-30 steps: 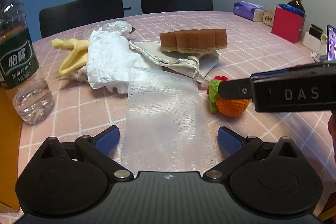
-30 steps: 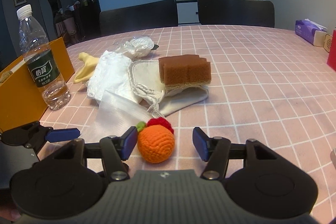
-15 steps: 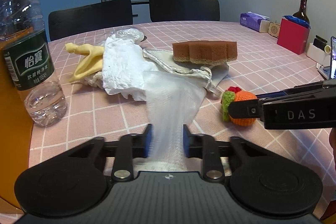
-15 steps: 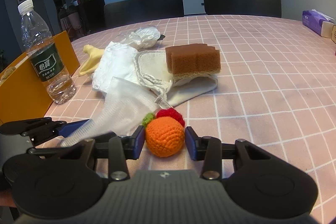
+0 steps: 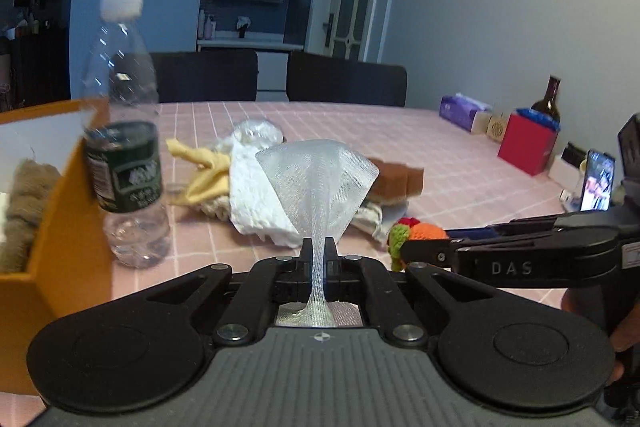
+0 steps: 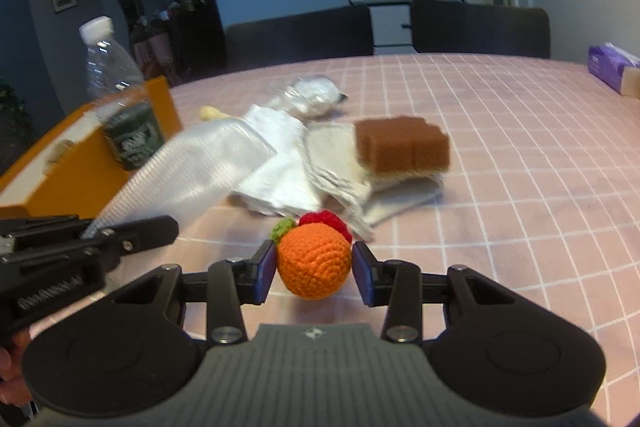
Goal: Organize soft objects
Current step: 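Lift the orange with the right gripper while the left gripper grasps the mesh bag, then carry both items over the box and open both grippers to drop them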
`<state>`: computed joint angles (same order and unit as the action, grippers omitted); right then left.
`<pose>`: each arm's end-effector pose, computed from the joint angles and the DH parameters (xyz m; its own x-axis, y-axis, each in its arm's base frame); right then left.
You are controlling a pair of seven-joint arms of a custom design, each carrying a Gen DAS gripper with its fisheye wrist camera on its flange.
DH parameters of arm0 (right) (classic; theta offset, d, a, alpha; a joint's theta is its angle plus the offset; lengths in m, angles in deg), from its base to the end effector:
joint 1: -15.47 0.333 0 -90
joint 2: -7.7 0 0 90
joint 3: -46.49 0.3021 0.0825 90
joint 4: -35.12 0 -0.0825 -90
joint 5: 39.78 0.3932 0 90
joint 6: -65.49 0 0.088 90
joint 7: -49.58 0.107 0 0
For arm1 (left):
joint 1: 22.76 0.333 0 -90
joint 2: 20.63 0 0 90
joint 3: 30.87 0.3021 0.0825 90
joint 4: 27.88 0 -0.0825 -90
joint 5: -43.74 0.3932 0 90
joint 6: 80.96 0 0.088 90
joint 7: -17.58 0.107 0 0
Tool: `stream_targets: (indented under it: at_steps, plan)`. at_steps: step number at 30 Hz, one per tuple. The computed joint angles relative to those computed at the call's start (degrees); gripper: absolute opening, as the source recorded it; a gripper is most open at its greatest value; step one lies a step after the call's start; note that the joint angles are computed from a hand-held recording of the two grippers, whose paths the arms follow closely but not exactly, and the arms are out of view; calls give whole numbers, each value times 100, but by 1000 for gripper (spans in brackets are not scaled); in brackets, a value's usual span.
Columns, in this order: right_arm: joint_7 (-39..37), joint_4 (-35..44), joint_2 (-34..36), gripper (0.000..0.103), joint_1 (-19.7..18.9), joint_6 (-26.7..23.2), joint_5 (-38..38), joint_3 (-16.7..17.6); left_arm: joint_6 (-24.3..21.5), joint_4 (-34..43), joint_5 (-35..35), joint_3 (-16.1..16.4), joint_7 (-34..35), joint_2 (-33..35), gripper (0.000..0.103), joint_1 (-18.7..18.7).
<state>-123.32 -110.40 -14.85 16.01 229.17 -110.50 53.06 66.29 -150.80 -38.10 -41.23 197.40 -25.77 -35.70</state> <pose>0.4426 0.1078 0.4412 -0.3662 -0.9147 -0.1710 -0.5047 0.3496 -0.7893 0.5240 -0.2102 0.4683 -0.8192 -0.5571 0.1366 -0.3660 0.3243 -0.8723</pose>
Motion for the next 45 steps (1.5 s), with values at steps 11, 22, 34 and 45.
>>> stream_targets:
  at_steps: [11, 22, 34, 45]
  plan:
    - [-617, 894, 329, 41, 260, 313, -225, 140, -599, 150, 290, 528, 27, -500, 3, 462]
    - [-1840, 2437, 1521, 41, 807, 510, -6, 86, -501, 1224, 2210, 536, -1164, 131, 3, 949]
    - [-5904, 4103, 3120, 41, 1353, 351, 3234, -123, -1644, 3200, 4265, 348, -2531, 1658, 3, 1433]
    - [-7640, 6116, 4578, 41, 1675, -1183, 4328, -257, -1424, 4091, 5831, 317, -2946, 2507, 3, 1239]
